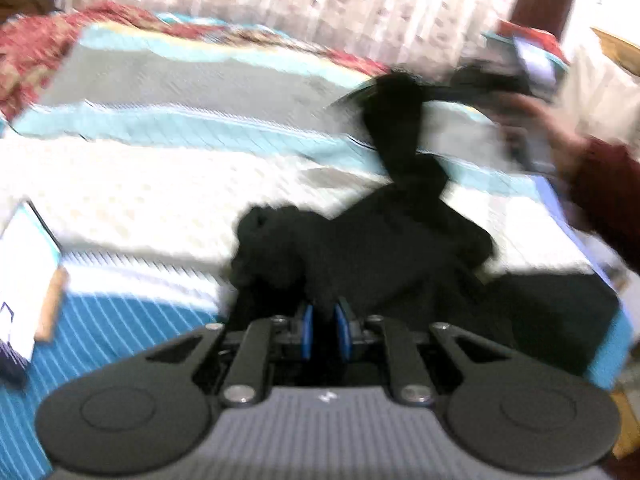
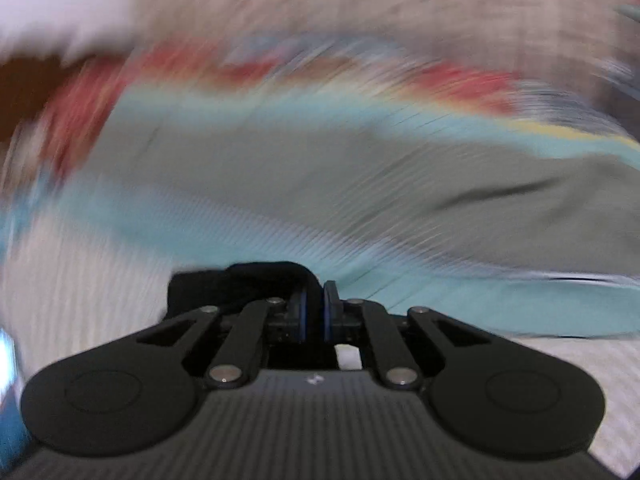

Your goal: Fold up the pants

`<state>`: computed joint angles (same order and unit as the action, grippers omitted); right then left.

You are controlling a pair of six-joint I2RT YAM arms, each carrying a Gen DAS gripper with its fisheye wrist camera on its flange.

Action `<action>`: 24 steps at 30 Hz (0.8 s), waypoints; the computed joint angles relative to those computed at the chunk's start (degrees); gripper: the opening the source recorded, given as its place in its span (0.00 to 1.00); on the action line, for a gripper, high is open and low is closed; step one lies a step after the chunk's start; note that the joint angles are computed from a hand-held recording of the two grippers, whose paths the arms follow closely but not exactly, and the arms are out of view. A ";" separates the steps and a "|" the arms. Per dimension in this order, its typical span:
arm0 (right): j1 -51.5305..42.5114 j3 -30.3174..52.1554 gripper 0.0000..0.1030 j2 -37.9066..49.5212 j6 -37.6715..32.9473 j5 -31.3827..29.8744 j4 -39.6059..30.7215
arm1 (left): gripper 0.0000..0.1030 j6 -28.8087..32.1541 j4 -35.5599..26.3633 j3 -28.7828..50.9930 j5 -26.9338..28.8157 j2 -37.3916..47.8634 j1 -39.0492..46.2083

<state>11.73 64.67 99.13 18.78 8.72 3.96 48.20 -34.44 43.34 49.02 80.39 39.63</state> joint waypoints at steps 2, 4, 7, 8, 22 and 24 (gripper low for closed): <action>-8.62 -6.05 0.10 -7.52 4.92 0.70 3.15 | 0.12 -8.49 7.35 0.84 -3.26 1.41 -4.46; -17.78 -11.44 0.10 -13.66 8.27 1.25 3.55 | 0.12 -13.15 11.78 1.35 -7.39 3.27 -9.12; -29.71 -17.76 0.10 -18.04 10.09 0.17 1.14 | 0.22 -15.83 15.63 0.92 -14.69 5.30 -15.86; -33.46 -19.40 0.10 -18.21 9.80 0.78 -0.13 | 0.36 -16.29 16.70 0.47 -17.37 5.74 -17.60; -56.58 -31.94 0.32 -10.22 10.31 -15.09 6.62 | 0.83 -22.26 16.02 18.61 -20.36 21.07 -18.09; -57.60 -33.97 0.37 -14.31 10.30 -14.97 7.69 | 0.81 -21.21 18.09 19.07 -25.26 24.11 -22.21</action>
